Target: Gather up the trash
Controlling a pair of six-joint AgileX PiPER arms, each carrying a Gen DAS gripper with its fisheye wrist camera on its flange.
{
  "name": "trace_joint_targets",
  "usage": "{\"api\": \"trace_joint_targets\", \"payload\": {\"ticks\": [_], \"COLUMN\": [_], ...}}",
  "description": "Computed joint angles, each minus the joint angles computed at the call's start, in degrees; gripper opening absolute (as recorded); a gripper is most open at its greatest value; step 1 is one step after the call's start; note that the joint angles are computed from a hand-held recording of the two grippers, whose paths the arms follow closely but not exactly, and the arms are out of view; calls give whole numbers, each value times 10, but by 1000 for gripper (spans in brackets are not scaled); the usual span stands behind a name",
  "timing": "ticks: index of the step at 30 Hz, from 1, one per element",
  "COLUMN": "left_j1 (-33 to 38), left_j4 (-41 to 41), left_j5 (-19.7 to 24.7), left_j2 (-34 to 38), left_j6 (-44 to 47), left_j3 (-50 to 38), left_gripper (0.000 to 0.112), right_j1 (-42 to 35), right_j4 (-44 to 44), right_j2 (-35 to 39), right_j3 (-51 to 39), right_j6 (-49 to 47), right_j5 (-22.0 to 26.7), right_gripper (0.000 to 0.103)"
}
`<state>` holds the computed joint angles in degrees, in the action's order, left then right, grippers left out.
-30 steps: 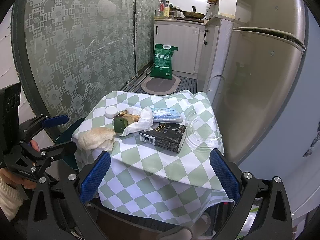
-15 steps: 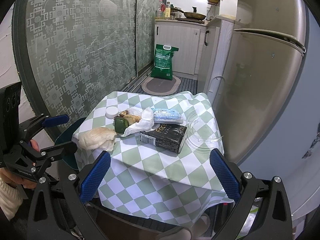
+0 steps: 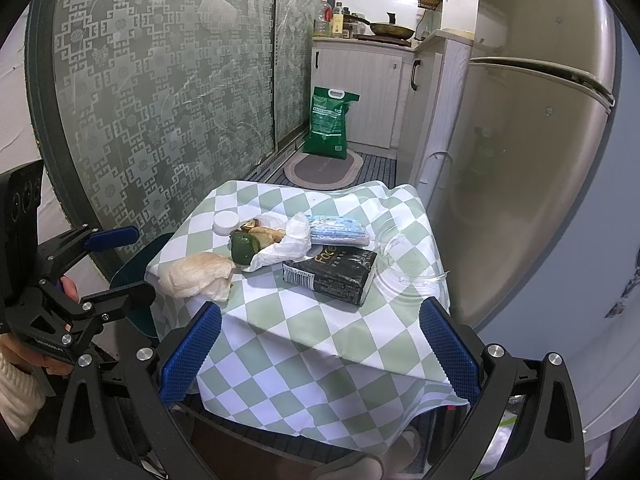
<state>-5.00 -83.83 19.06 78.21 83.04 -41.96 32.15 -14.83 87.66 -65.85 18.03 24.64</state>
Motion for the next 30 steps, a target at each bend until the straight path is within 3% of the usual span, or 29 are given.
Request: {"api": "trace_joint_targets", "payload": {"ticks": [30], "left_j1": [-2], "left_j4": [14], "left_j5": [-1], "left_j2": [-6], "left_j6": [-14], "left_j3": [0], "left_gripper": [100], "right_j1": [0], "right_j4": [1], "right_j2": [1], "right_j3": [0], "right_j6": [-1], "right_j5": [-1], "right_gripper": [100]}}
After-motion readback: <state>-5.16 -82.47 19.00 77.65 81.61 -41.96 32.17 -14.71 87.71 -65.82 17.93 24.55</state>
